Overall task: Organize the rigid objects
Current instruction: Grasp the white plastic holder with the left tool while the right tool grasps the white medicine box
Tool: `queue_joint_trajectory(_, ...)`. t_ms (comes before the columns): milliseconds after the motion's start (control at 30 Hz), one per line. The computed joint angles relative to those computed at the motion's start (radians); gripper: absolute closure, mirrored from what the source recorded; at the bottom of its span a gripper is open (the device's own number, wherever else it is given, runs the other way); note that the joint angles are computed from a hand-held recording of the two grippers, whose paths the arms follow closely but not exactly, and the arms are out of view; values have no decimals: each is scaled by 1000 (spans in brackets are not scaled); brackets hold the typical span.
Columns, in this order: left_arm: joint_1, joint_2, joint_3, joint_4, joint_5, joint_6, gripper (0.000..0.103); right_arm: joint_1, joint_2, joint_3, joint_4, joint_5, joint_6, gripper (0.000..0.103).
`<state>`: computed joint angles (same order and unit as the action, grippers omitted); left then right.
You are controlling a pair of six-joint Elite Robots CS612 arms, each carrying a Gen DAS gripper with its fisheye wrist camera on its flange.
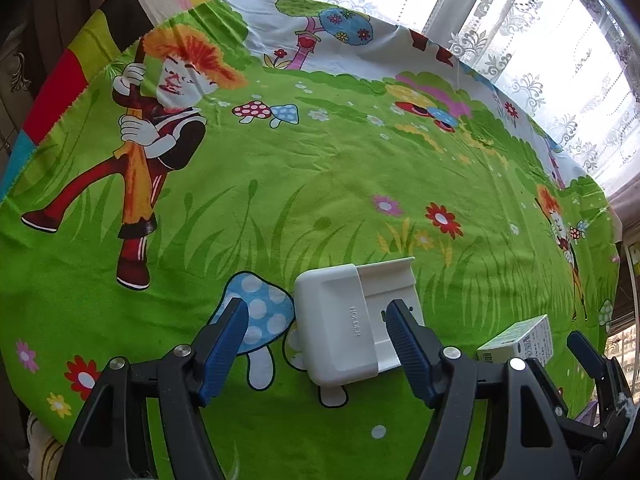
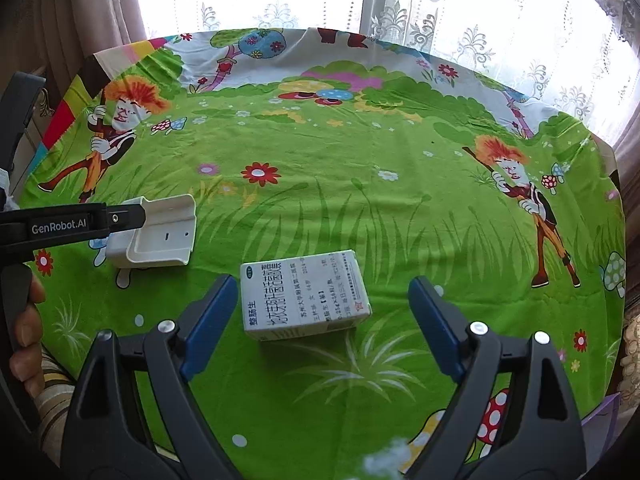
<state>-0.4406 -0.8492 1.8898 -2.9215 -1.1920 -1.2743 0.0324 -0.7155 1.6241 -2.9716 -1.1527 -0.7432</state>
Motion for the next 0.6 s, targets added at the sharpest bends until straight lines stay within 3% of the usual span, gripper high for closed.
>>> queue_joint_trajectory(200,-11,16,-23,56,21,37,31,9,16,-26,70,-19,-40,14)
queue_joint_trajectory(400,-17,23,-33,73,50,63,31,13,38,-64,133,-51,-9,14)
queue_joint_trajectory(500,-19,25,-35,76,62,68,32,13,41,-71,145,-53,1,23)
queue_joint_trajectory(533,-20,25,-33,73,64,67,33,13,41,-71,148,-53,1,27)
queue_joint_trajectory(600,-22,23,-31,75,75,60,50,12,40,-69,144,-52,2,29)
